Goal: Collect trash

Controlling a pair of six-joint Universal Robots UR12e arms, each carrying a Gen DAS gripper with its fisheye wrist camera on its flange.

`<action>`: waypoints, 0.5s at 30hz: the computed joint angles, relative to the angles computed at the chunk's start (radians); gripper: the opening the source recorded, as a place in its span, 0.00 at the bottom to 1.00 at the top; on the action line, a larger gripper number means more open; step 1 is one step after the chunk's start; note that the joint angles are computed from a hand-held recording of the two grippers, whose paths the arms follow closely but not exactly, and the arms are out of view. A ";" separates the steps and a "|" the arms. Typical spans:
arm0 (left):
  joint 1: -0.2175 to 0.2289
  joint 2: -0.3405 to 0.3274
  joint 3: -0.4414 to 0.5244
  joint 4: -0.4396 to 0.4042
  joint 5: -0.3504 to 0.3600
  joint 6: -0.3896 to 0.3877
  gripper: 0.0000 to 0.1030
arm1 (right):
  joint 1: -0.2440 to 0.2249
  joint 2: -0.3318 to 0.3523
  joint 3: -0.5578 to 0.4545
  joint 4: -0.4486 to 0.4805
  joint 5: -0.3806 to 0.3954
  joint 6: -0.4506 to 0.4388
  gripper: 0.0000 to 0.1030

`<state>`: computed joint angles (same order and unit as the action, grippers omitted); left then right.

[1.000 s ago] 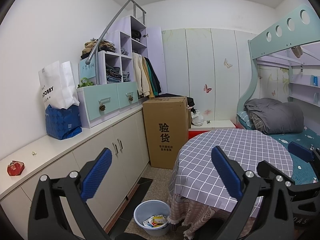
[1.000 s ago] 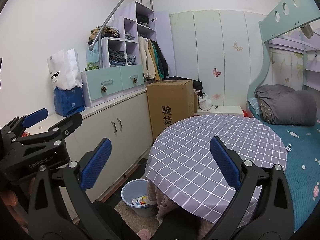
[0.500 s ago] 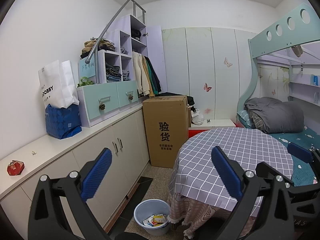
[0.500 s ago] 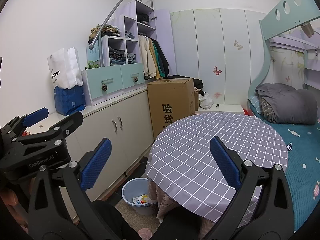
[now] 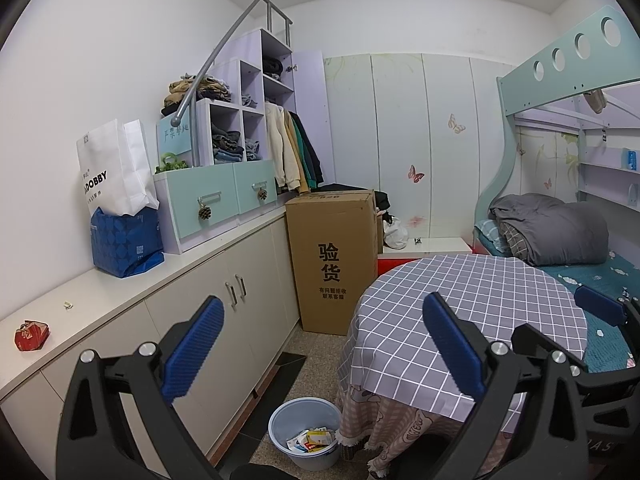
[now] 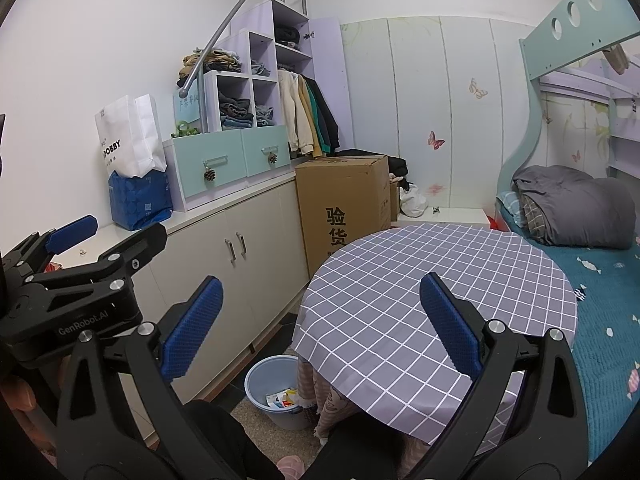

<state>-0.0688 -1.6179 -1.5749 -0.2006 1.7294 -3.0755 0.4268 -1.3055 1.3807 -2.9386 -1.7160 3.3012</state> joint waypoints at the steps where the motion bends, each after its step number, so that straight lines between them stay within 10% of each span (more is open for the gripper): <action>1: 0.000 0.000 0.000 0.000 0.000 0.000 0.95 | 0.000 0.000 0.000 0.000 0.000 0.000 0.94; 15: 0.001 0.000 -0.006 0.006 0.001 0.001 0.95 | 0.001 0.002 -0.004 0.005 0.000 0.001 0.94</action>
<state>-0.0675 -1.6178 -1.5811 -0.1950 1.7308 -3.0748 0.4278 -1.3039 1.3772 -2.9340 -1.7165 3.3024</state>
